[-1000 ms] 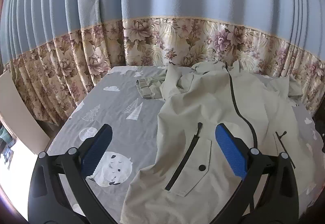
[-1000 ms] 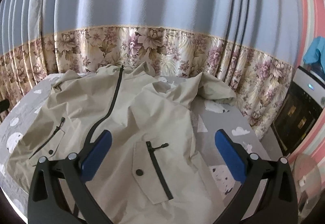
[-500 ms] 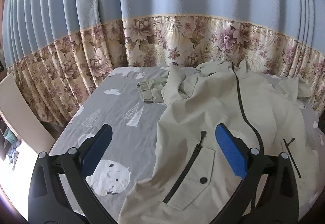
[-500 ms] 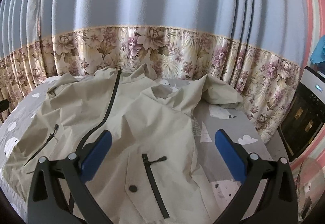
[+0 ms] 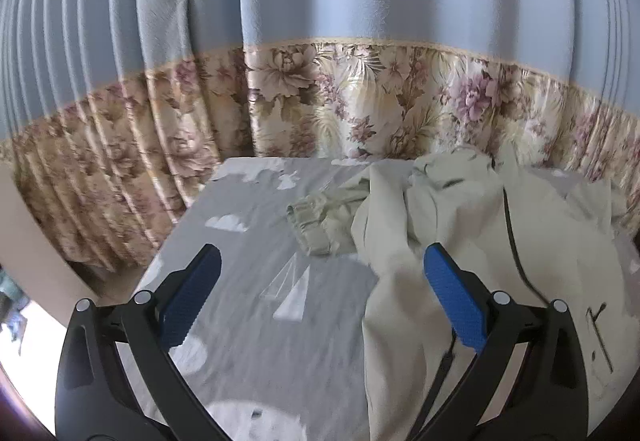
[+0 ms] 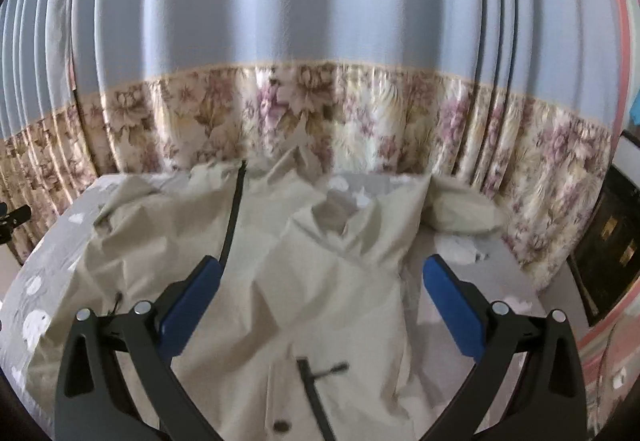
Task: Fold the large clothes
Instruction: 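Grasp the beige jacket sleeve cuff with the left gripper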
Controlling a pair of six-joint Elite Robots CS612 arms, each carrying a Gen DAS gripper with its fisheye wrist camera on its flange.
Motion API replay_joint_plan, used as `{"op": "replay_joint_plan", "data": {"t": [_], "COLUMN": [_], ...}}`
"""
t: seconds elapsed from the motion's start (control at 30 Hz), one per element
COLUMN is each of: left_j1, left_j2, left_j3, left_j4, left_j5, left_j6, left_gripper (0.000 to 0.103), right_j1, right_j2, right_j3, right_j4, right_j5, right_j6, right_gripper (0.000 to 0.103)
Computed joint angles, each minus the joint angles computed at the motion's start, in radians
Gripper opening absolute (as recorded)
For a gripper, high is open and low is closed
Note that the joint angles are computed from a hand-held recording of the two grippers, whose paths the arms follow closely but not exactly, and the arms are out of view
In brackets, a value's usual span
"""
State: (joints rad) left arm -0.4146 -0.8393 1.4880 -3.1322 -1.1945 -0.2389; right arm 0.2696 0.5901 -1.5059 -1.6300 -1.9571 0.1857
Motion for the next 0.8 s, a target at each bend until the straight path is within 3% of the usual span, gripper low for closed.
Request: {"op": "replay_joint_plan", "data": {"t": [0.13,0.4,0.53,0.67,0.73,0.77,0.8], "left_j1": [0.026,0.072,0.093,0.092,0.095,0.098,0.100], "left_j2": [0.060,0.221,0.276,0.310,0.324,0.332,0.337], "left_j3": [-0.115,-0.366,-0.448,-0.490,-0.513,-0.526,-0.535], "left_j4": [0.136,0.315,0.384,0.411,0.430,0.443,0.455], "left_j5": [0.026,-0.048,-0.167,-0.146,-0.147,-0.150,-0.162], "left_j6": [0.029,0.028,-0.065,-0.078,-0.090,-0.101,-0.106], "left_gripper": [0.100,0.100,0.100,0.100,0.100,0.098,0.095], "right_j1": [0.016,-0.035,-0.043,-0.061,-0.074,-0.083,-0.091], "right_j2": [-0.029,-0.063,-0.070,-0.078,-0.080,-0.088,-0.097], "right_j3": [0.081,0.160,0.203,0.254,0.270,0.286,0.302], "right_j4": [-0.061,-0.017,-0.034,-0.095,-0.130,-0.133,-0.127], "right_j5": [-0.120,0.040,0.025,0.028,0.059,0.087,0.109], "right_j6": [-0.089,-0.051,-0.059,-0.107,-0.122,-0.126,-0.127], "right_gripper": [0.101,0.101,0.101,0.101,0.084,0.060,0.046]}}
